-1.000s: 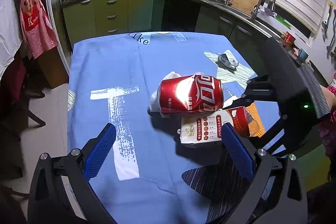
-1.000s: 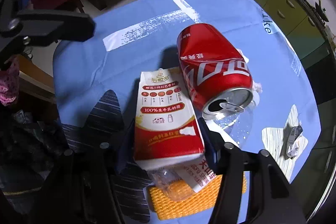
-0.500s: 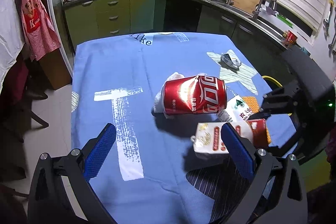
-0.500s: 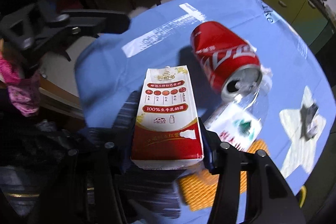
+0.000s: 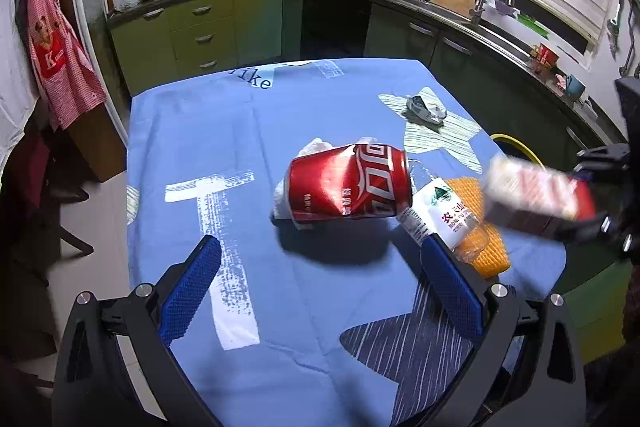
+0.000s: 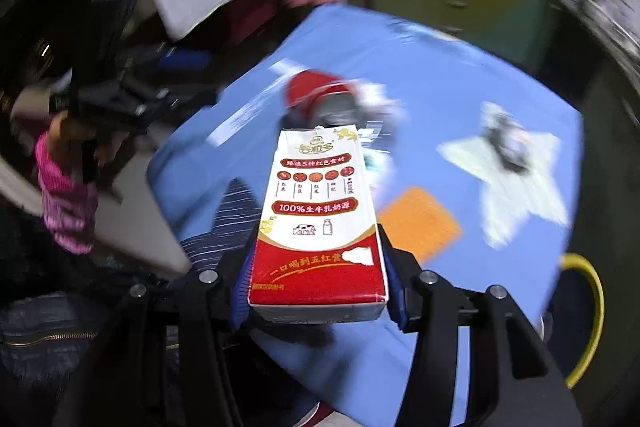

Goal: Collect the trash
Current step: 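Lift the milk carton, carry it over the bin, open the right tool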

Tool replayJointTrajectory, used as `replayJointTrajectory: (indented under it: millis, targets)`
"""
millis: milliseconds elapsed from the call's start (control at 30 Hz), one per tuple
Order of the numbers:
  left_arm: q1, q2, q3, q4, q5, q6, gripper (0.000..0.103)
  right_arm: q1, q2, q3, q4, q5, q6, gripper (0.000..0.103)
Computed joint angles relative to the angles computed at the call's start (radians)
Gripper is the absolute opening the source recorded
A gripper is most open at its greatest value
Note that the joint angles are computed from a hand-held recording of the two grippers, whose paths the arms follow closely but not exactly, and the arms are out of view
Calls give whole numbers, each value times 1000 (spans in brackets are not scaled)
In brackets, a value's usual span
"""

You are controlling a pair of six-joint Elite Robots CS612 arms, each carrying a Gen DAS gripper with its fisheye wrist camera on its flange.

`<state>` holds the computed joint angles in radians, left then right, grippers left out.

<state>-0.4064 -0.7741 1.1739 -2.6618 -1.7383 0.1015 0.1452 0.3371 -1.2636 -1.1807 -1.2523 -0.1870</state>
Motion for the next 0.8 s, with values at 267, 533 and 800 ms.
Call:
replayJointTrajectory:
  millis: [267, 533, 800]
  targets:
    - [-22, 8, -17, 21, -20, 44, 98, -91, 92, -221, -17, -175, 318, 50]
    - [-48, 7, -26, 48, -24, 98, 98, -177, 159, -271, 60, -327, 575, 51]
    - [-66, 13, -42, 89, -14, 135, 98, -207, 193, -228, 62, -352, 646, 50]
